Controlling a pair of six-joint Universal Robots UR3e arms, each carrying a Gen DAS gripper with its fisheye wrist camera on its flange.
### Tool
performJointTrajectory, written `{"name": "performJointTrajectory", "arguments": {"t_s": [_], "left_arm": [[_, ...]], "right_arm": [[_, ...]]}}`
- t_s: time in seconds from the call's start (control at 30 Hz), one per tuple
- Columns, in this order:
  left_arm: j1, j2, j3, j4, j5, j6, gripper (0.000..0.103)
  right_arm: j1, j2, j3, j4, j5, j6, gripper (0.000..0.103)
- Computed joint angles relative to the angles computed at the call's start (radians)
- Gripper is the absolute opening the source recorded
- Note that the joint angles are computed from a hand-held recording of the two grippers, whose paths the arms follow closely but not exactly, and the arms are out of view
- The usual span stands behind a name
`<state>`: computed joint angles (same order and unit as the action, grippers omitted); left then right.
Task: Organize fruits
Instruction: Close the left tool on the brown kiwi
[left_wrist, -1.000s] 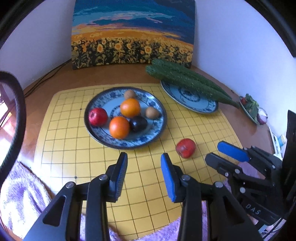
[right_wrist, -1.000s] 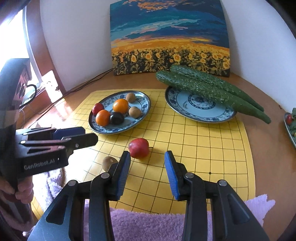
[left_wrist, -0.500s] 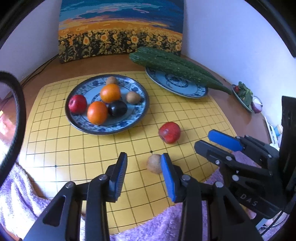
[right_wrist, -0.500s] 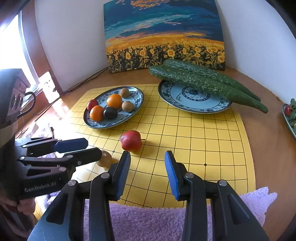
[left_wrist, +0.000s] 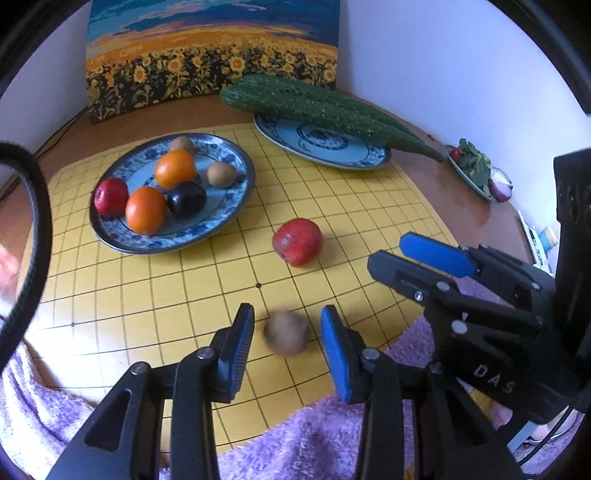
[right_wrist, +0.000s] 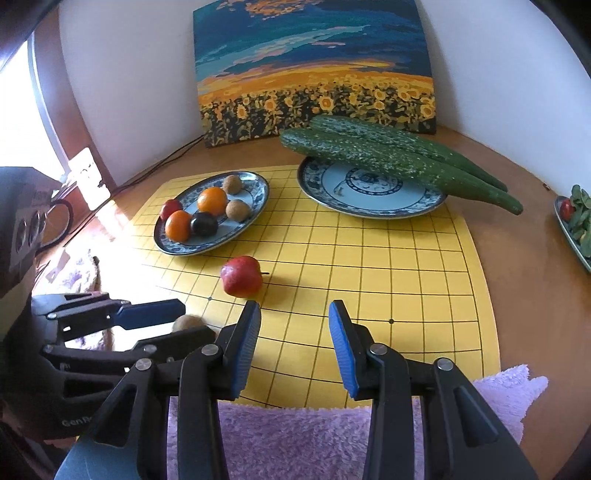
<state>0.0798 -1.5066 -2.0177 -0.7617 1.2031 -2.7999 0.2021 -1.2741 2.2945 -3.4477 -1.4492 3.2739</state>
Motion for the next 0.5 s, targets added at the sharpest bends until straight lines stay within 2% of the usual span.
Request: {"name": "performJointTrajectory", "arguments": {"t_s": [0.1,0.33,0.5], "left_arm": [[-0.013,-0.007,0.002,-0.003,0.013,0.0,0.029],[0.0,0.008,-0.008,-0.015,-0.001,0.019,0.028],[0.013,0.031,-0.02,-0.028,0.002,0.038,0.031]], "right_arm": [[-0.008,-0.001,0.009,-0.007,0.007,-0.002,0.04],[-0.006,0.0,0.009,-0.008,0.007,-0.001,0.04],[0.001,0.007,0.001,-0.004,0.003,0.0,0.04]]}}
